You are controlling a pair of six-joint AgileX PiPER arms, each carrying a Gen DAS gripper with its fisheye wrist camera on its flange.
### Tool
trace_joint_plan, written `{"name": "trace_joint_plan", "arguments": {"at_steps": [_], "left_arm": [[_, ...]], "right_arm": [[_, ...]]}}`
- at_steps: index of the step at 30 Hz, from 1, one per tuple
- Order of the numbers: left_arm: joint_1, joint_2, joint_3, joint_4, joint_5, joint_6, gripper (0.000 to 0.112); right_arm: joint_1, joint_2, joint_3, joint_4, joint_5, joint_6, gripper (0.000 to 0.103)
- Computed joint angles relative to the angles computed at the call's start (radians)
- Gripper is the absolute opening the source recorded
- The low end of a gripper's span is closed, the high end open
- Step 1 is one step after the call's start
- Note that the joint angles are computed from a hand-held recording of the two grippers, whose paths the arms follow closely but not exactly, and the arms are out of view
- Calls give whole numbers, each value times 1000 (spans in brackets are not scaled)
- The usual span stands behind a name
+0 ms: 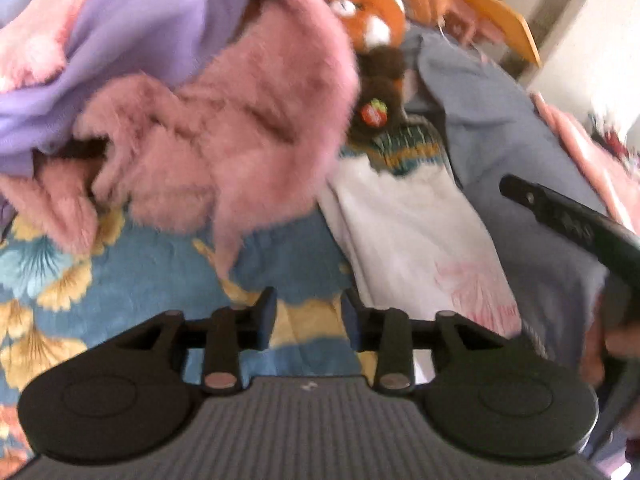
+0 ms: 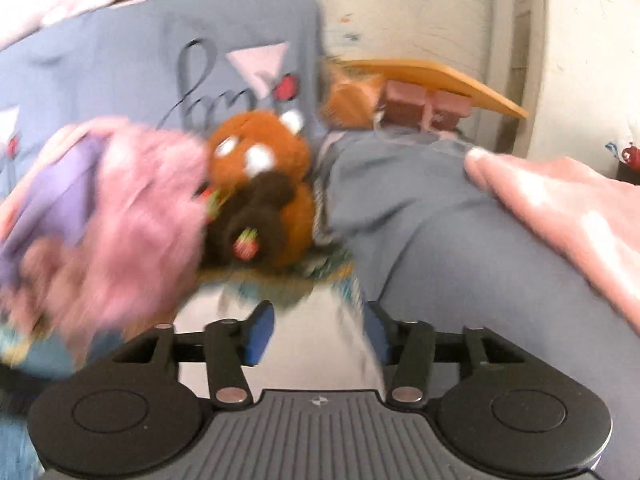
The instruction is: Fold clothes
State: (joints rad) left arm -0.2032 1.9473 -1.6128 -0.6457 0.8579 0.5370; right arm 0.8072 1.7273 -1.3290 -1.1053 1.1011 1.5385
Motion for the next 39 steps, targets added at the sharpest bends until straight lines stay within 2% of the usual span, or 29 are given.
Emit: {"name": "trace_joint_plan", "arguments": {"at_steps": [4, 9, 10, 13, 16, 18, 22, 25, 28, 30, 31, 33, 36, 39], "left_arm": [[-24, -44, 66, -56, 23, 69, 52], [-81, -47, 79, -163, 47, 187, 69], [-100, -36, 58, -144, 57, 174, 69], [-191, 23, -32, 49, 27, 24, 69], [-198, 91, -108, 121, 68, -130, 69], [-207, 94, -106, 139, 48, -145, 69], [-290, 74, -84, 327, -7, -166, 72], [-274, 63, -84, 310, 17, -198, 72], [-220, 9, -13, 202, -14, -126, 73], [-200, -13, 25, 206, -40, -116, 81], [-195, -13, 28, 230, -32, -134, 81], [-189, -3, 31, 242, -26, -137, 81], [-188, -41, 79, 234, -51, -106, 81], [-154, -130, 157, 172, -69, -40, 81]], "right_arm": [[102, 14, 86, 40, 23, 41, 49], [110, 15, 188, 34, -35, 228, 49], [109, 20, 191, 29, -38, 231, 49], [112, 34, 203, 17, -43, 255, 50], [113, 24, 230, 11, -62, 288, 50], [107, 9, 251, 9, -84, 313, 51], [115, 22, 245, 9, -71, 297, 54], [100, -25, 255, 24, -87, 249, 53], [135, -56, 281, -17, -12, 309, 57], [102, -65, 294, 55, -65, 289, 62], [84, -71, 309, 80, -106, 298, 67], [76, -78, 320, 83, -127, 314, 67], [99, -78, 268, 106, -65, 243, 60], [167, -66, 159, 141, 81, 155, 66]]}}
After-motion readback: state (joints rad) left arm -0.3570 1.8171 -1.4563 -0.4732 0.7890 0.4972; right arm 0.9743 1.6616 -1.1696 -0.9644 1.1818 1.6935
